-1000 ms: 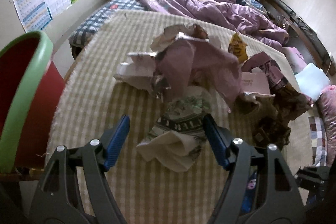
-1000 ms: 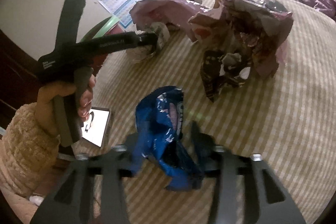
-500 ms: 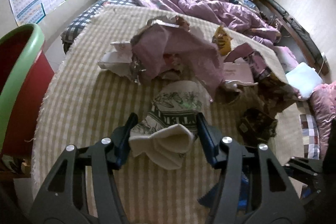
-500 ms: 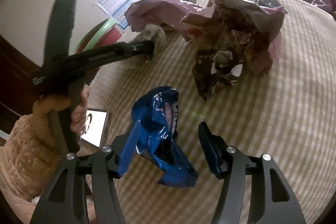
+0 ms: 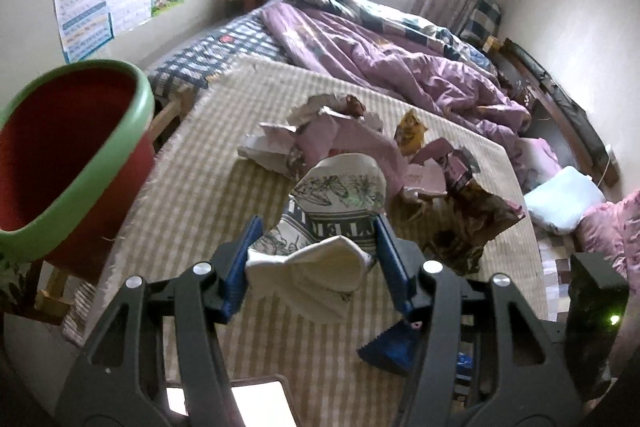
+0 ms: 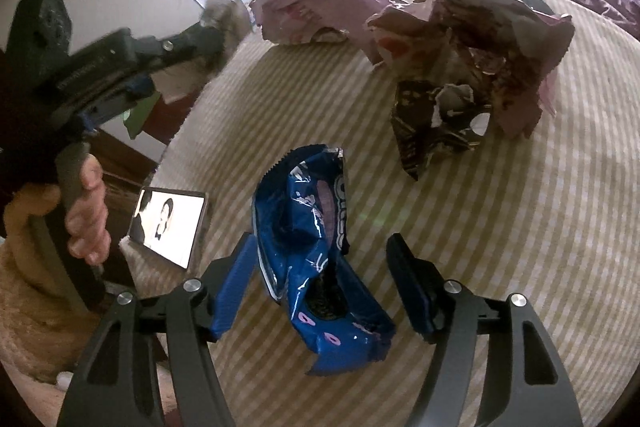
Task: Collect trash
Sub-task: 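Grasp the blue wrapper with the right tool while the left tool grasps a white paper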
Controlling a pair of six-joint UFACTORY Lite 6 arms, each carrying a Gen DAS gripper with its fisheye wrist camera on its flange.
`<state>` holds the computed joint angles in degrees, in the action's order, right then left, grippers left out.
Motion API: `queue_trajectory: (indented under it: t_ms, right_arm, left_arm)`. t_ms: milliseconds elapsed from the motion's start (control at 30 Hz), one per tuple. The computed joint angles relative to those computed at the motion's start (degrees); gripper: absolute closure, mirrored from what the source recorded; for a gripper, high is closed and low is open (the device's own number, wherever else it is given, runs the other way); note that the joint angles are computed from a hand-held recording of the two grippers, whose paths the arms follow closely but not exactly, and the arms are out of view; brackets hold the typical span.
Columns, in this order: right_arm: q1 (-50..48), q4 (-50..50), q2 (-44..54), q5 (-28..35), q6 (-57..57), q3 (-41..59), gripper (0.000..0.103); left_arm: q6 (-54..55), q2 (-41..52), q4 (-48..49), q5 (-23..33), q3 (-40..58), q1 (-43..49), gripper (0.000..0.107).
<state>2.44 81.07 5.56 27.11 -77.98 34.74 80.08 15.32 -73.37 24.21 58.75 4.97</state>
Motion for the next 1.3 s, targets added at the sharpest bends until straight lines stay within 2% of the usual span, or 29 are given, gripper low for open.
queue_trajectory:
  t_ms: [100,167,233,467,833,900,1100,1300]
  right_arm:
    - [1.9,-0.2,-0.5,-2.0,0.3,-0.3,0.042]
    - [3.5,0.5,-0.5,-2.7,0.6,-0.1,0.057]
    - [4.4,0.5,-0.8,-3.4,0.9,-0.1,0.066]
    - [6.3,3.4,-3.0,-6.6,0.1,-0.3,0.078]
    - [5.8,5.2,-9.4,-7.8,3.1,2.2,0.078]
    - [6.1,7.1,-9.8,-7.7,2.6,2.9,0.078]
    - [5.5,8.4,-8.2,-4.9,4.3,5.8,0.078]
    - [7.5,8.0,-7.2,-6.0,5.9,7.4,0.077]
  left_arm:
    - [0.6,-1.3,-0.3,-0.4,-0.5,0.4,0.052]
    - [1.8,-1.8,-1.2,-0.5,-0.8,0.7,0.052]
    - [2.2,-2.0,-1.4,-0.5,-0.9,1.0,0.052]
    - [4.9,-3.8,-3.1,0.0,-2.5,1.9,0.052]
    - [8.5,-6.1,-4.1,2.2,-2.8,7.7,0.052]
    - [8.1,-6.0,-3.5,2.8,-2.2,9.4,0.058]
    - [7.8,-5.7,-2.8,4.1,-1.0,12.8,0.061]
    - [6.2,-3.4,0.3,6.1,0.6,14.8,0.060]
